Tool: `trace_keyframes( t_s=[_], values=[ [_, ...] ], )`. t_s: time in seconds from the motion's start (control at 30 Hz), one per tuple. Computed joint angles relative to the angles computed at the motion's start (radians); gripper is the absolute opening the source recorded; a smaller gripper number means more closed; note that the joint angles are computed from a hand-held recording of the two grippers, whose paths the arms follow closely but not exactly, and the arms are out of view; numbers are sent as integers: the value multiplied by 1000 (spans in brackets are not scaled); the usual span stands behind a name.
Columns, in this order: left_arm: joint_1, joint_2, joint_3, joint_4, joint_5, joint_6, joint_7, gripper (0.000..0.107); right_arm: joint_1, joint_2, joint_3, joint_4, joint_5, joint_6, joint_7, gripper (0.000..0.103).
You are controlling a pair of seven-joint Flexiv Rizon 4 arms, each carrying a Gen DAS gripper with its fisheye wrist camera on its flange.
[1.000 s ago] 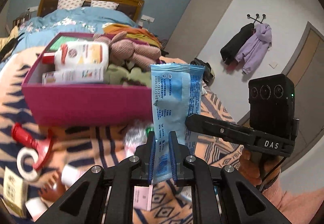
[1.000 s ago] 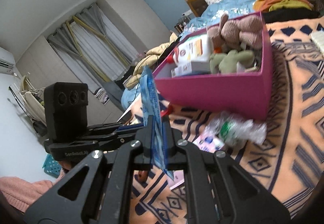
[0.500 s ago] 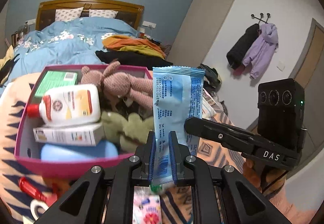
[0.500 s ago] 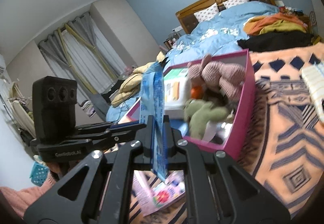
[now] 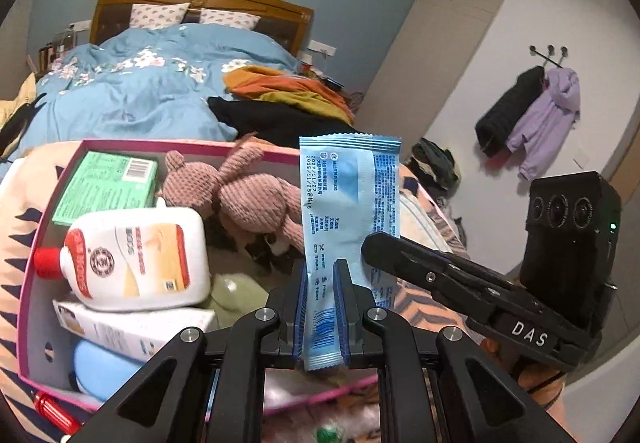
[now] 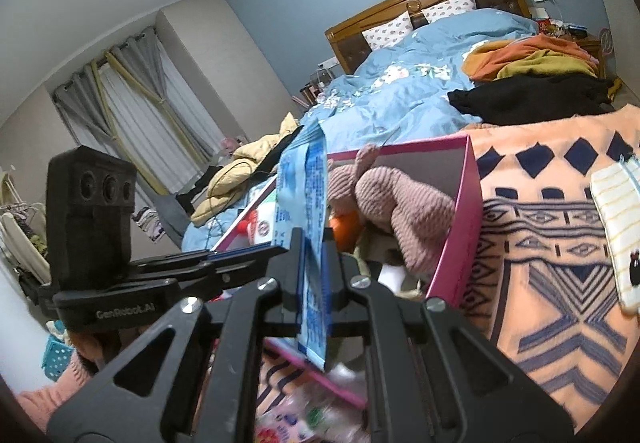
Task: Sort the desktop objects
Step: 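Carry the blue packet with both grippers into the magenta box and release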
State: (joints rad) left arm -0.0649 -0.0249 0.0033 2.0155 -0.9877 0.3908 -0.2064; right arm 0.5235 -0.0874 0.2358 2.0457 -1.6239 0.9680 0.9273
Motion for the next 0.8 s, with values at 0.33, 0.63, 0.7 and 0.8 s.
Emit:
trace_keyframes(
  t_s=[0.33, 0.63, 0.7, 0.8],
  values=[
    [-32, -60, -37, -12, -19, 164, -70, 12, 5, -57, -25, -53, 145, -31, -226, 9],
    [-40, -67, -45, 8, -41, 282, -71, 13, 54, -97, -33, -73, 276, -120, -369, 14],
    [-40, -63, -45, 15, -54, 284, -55, 14, 68, -91, -30, -69, 281, -158, -371, 14],
    [-45, -51, -45, 32, -64, 291, -30, 16, 77, -86, -26, -66, 280, -189, -366, 14]
  ],
)
